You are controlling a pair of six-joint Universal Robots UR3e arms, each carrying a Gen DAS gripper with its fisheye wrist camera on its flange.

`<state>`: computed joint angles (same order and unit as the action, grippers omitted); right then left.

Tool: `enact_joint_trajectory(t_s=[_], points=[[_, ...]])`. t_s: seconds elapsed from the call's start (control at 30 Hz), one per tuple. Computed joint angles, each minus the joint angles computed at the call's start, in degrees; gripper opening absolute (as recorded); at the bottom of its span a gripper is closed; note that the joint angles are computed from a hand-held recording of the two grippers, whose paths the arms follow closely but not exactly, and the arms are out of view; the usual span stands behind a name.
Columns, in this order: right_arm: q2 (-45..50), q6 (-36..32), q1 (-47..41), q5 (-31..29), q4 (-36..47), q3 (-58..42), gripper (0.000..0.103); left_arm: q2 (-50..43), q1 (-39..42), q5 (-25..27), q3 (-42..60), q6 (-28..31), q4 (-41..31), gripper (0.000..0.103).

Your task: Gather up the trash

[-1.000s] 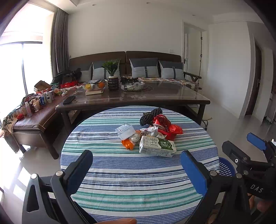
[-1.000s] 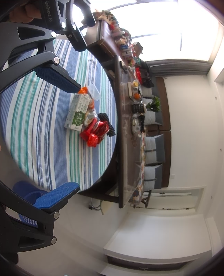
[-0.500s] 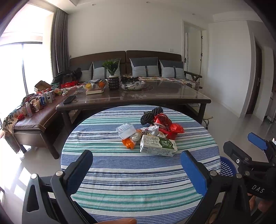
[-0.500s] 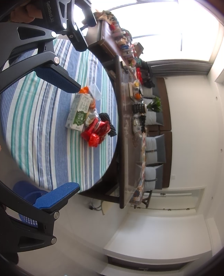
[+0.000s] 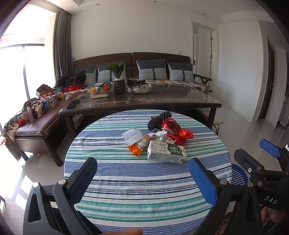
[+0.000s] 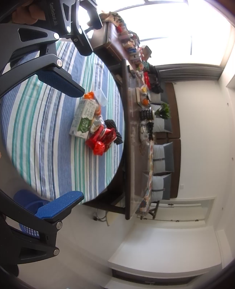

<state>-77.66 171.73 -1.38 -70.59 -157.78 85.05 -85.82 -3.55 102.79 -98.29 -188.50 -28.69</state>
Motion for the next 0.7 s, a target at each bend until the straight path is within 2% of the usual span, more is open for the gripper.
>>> enact_joint_trajectory(t_s=[0.33,0.5,0.7], points=[[0.3,-0.2,0.1,-0.1,0.0,-0.3,0.103,0.0,0.6,-0.5,-1.2,0.2,1.3,0.103],[0.5,-0.6,-0.1,0.1,0.3,-0.3,0.103,0.5,1.9,-2.4,-3.0,0.9,2.9,0.103],[0.7,-0.8,-0.2,0.1,0.3,0.1,0.103,-1.3,2.8,-3.3,-4.7,4.4,5.6,0.103]])
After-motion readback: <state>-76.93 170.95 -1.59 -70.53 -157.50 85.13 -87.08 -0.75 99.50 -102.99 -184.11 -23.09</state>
